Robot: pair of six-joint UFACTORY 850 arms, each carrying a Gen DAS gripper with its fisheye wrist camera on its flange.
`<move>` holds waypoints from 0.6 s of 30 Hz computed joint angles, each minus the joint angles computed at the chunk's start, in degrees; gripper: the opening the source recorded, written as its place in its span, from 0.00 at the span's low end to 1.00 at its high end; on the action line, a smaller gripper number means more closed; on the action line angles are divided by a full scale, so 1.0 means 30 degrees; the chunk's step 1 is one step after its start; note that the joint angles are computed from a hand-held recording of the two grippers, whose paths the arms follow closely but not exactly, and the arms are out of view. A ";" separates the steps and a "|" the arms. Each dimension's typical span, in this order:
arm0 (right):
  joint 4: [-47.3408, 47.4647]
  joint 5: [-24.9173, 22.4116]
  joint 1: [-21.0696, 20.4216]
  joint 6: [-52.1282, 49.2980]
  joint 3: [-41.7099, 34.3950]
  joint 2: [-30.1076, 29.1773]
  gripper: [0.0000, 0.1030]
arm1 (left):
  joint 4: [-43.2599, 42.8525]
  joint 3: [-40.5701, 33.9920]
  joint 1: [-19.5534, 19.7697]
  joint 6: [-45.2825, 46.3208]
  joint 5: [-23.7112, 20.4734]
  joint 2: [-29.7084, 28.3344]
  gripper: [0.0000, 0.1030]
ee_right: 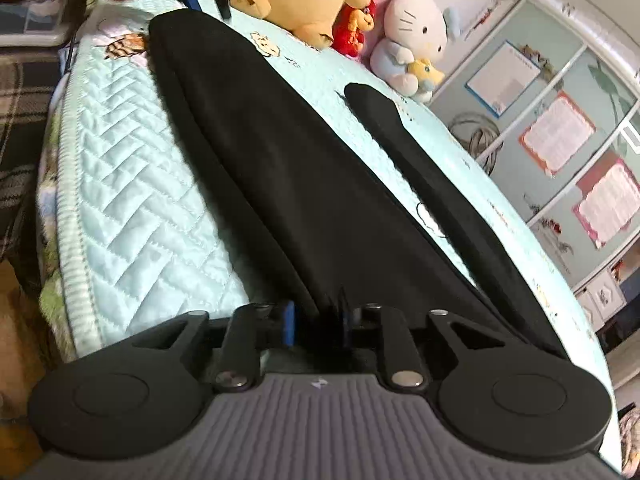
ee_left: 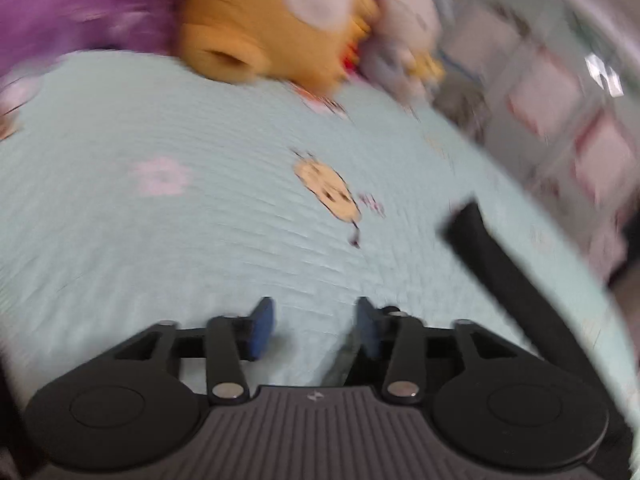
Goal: Fold clothes
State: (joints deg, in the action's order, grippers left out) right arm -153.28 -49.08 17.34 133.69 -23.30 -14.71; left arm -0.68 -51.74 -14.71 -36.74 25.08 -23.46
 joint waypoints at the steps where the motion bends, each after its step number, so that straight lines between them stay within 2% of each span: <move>1: -0.0194 -0.0317 -0.0053 -0.0187 0.0277 0.0126 0.29 | 0.0137 0.0830 0.0040 -0.1018 0.0235 0.0685 0.57; 3: -0.0428 -0.1324 -0.0183 -0.0690 0.0937 0.0343 0.48 | 0.2267 0.2547 -0.0008 -0.4483 0.1115 0.1860 0.57; 5: -0.0619 -0.2122 -0.0477 -0.1041 0.1647 0.0644 0.54 | 0.4154 0.3929 -0.0249 -0.7472 0.2033 0.2680 0.60; 8: -0.0855 -0.2541 -0.1207 -0.1024 0.2369 0.1034 0.55 | 0.5510 0.4616 -0.1208 -1.0144 0.2481 0.2742 0.61; 10: -0.0922 -0.2689 -0.1609 -0.0830 0.2574 0.1130 0.55 | 0.5897 0.4165 -0.2041 -1.0866 0.2338 0.2080 0.61; 14: -0.0593 -0.3777 -0.1450 -0.1440 0.2220 0.0177 0.53 | 0.2284 0.2880 -0.2772 -0.9723 0.2914 0.0367 0.62; 16: -0.0563 -0.4114 -0.1413 -0.1628 0.1890 -0.0269 0.50 | 0.0886 0.2186 -0.2899 -0.9585 0.2606 -0.0093 0.62; 17: -0.0658 -0.4013 -0.1478 -0.1489 0.1745 -0.0364 0.46 | 0.0518 0.1836 -0.2920 -0.9340 0.2313 -0.0248 0.59; 18: -0.0750 -0.3905 -0.1539 -0.1355 0.1601 -0.0455 0.32 | 0.0315 0.1476 -0.2925 -0.8595 0.1791 -0.0329 0.57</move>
State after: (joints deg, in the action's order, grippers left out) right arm -155.53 -60.80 12.72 129.62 -18.50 -16.08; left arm 0.26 -47.31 -23.48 -62.52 30.45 -24.45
